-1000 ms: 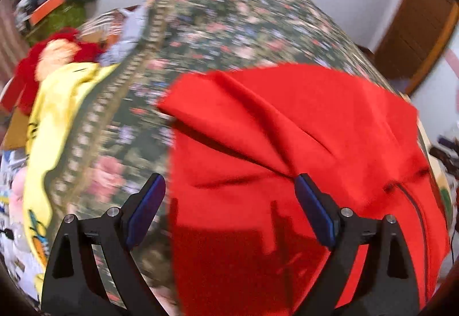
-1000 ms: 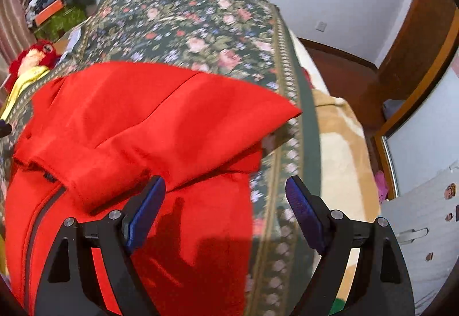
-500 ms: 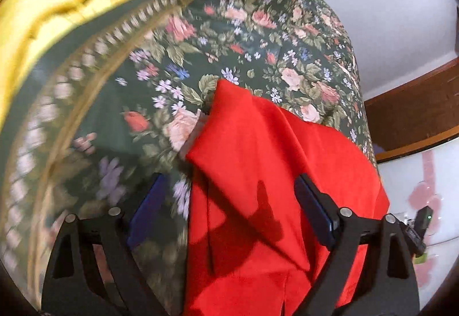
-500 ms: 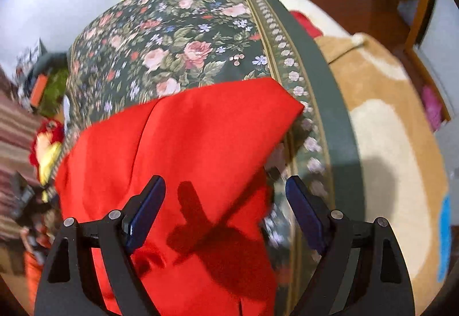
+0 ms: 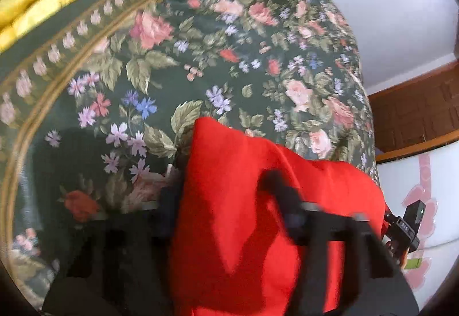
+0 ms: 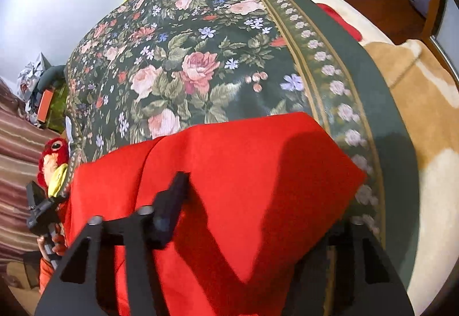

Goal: Fold large clothes

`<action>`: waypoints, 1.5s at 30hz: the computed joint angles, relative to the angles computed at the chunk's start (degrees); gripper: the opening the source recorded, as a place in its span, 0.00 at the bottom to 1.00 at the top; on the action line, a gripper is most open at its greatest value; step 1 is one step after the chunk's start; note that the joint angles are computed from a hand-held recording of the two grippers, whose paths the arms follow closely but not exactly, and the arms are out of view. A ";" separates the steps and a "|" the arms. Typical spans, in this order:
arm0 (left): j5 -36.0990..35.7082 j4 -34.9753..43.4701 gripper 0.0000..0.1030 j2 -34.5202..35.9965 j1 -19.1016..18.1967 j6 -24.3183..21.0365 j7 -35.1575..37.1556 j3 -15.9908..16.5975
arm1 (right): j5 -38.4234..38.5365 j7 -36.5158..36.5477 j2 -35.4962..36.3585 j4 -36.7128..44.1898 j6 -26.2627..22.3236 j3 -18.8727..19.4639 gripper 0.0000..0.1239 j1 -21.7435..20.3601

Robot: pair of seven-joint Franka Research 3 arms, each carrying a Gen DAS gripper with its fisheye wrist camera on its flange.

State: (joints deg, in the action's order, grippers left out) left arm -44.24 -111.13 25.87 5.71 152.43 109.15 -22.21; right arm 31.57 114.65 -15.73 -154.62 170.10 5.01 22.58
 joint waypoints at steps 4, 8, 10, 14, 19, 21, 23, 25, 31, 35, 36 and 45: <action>-7.28 -0.64 0.12 0.38 2.53 0.55 3.11 -2.07 | 3.49 -2.96 0.35 0.66 2.23 -1.62 0.20 1.93; -4.48 -1.58 0.09 -2.05 -0.39 4.56 1.81 0.02 | -2.04 0.55 0.54 2.00 2.32 1.70 0.17 -2.29; -1.31 -0.24 0.09 -2.24 -1.80 5.55 -0.53 1.19 | -7.80 4.25 1.10 3.24 2.01 4.36 0.17 -5.91; 4.97 3.49 0.08 -1.79 -3.38 8.69 -4.98 1.97 | -17.38 11.05 3.22 6.40 3.16 7.10 0.16 -11.06; 16.13 9.47 0.09 1.13 -6.80 10.83 -13.98 4.75 | -31.80 22.49 6.99 10.66 3.00 10.59 0.16 -18.02; 22.62 11.90 0.10 2.94 -10.04 9.43 -20.37 8.42 | -35.03 24.52 8.50 11.96 2.08 10.06 0.16 -18.20; 27.98 13.66 0.11 4.60 -12.23 7.50 -25.20 11.16 | -37.50 25.50 9.91 12.83 1.11 9.12 0.16 -17.59; 32.29 14.39 0.12 6.10 -13.53 6.16 -28.78 12.95 | -41.18 27.17 10.62 13.06 0.55 8.40 0.17 -17.23; 39.95 12.46 0.20 7.83 -12.98 4.42 -36.19 14.55 | -51.27 32.66 10.19 12.90 -2.23 5.90 0.21 -15.63; 40.96 8.35 0.20 5.49 -8.74 6.37 -37.00 11.22 | -59.53 38.78 7.26 13.10 -8.94 5.96 0.35 -15.32; 41.95 7.60 0.20 4.76 -8.35 6.06 -37.35 11.09 | -61.96 40.89 6.46 13.42 -11.68 6.55 0.38 -15.44; 44.80 -1.17 0.21 -4.60 -5.59 5.91 -35.84 8.48 | -61.79 37.36 -4.37 11.25 -23.14 7.84 0.57 -11.91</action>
State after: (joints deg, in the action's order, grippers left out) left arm 0.56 -112.30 21.27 0.12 158.34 73.30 -13.73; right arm -30.21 152.01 -20.10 -143.37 146.96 12.85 10.67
